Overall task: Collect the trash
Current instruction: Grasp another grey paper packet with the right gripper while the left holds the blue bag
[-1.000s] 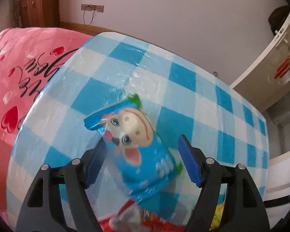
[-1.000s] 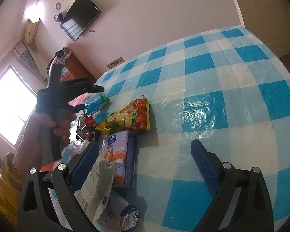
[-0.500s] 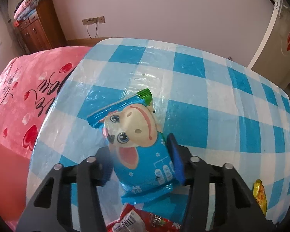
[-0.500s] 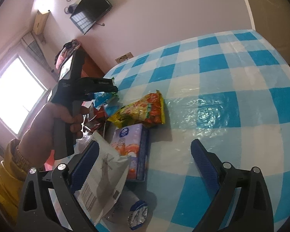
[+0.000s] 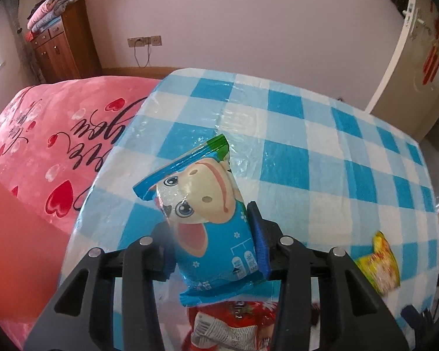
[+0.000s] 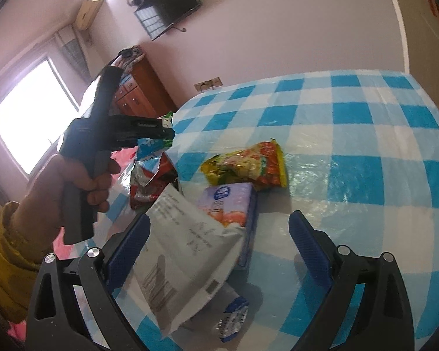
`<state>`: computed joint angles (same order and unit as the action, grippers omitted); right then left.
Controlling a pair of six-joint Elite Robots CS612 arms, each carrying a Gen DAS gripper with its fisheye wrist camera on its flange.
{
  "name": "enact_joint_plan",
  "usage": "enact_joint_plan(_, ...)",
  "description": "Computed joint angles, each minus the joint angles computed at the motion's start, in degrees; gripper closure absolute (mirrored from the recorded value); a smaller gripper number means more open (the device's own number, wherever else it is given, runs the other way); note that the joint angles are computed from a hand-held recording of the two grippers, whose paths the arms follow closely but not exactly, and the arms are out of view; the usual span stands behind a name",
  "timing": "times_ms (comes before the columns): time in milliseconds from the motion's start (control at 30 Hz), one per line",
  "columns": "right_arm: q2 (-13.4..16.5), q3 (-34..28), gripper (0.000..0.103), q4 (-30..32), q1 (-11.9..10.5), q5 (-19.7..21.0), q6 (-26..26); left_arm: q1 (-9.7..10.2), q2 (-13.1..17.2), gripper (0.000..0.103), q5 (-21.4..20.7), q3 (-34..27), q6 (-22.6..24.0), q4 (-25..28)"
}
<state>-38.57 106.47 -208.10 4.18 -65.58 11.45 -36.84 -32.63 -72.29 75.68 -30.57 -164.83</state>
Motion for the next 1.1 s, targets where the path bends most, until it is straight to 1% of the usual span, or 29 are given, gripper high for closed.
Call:
enact_joint_plan(67, 0.0, -0.2, 0.008, 0.6, 0.3, -0.1, -1.2, 0.06, -0.9, 0.059, -0.9, 2.0, 0.3, -2.5)
enact_joint_plan(233, 0.2, -0.7, 0.008, 2.5, 0.2, 4.0, -2.2, -0.16, -3.1, 0.059, -1.3, 6.6, 1.2, -7.2)
enact_joint_plan(333, 0.2, -0.8, 0.008, 3.3, 0.3, 6.2, -2.4, -0.22, -4.1, 0.059, -1.4, 9.0, 1.2, -9.0)
enact_joint_plan(433, -0.1, -0.5, 0.008, 3.6, 0.9, 5.5, -3.5, -0.33, -5.0, 0.059, -1.0, 11.4, 1.6, -10.4)
enact_joint_plan(500, -0.3, -0.2, 0.008, 3.7, 1.0, 5.8, -3.7, -0.38, -5.5, 0.059, -0.8, 12.9, 1.7, -11.2)
enact_joint_plan(667, -1.1, 0.9, 0.008, 4.1, 1.1, 8.9, -4.1, -0.72, -6.5, 0.059, 0.7, 15.9, 2.3, -12.0)
enact_joint_plan(767, -1.7, 2.0, 0.008, 4.3, 1.4, 11.2, -5.3, -0.94, -7.0, 0.059, 1.7, 17.6, 2.7, -12.8)
enact_joint_plan(800, -2.2, 2.5, 0.008, 4.3, 1.9, 10.3, -6.4, -1.06, -7.2, 0.059, 2.4, 18.1, 2.9, -13.1)
enact_joint_plan(833, -2.5, 2.9, 0.008, 3.5, 2.4, 7.9, -6.9, -1.19, -7.3, 0.059, 3.1, 18.6, 3.1, -13.1)
enact_joint_plan(867, -3.0, 3.5, 0.008, 2.3, 3.2, 3.8, -7.7, -1.27, -7.4, 0.059, 3.5, 18.9, 3.2, -13.3)
enact_joint_plan(933, -3.6, 3.8, 0.008, 1.2, 4.3, -2.4, -8.5, -1.36, -7.7, 0.059, 4.1, 19.8, 3.2, -14.3)
enact_joint_plan(1000, -3.9, 3.7, 0.008, 0.3, 5.1, -6.8, -9.1, -1.53, -8.1, 0.059, 5.4, 20.7, 3.7, -15.0)
enact_joint_plan(1033, -4.0, 3.4, 0.008, 0.2, 5.6, -8.3, -9.6, -1.71, -8.2, 0.059, 6.6, 21.1, 3.8, -15.2)
enact_joint_plan(1100, -4.0, 2.6, 0.008, 1.1, 6.6, -10.7, -11.1, -1.88, -8.4, 0.059, 7.4, 21.8, 4.2, -15.7)
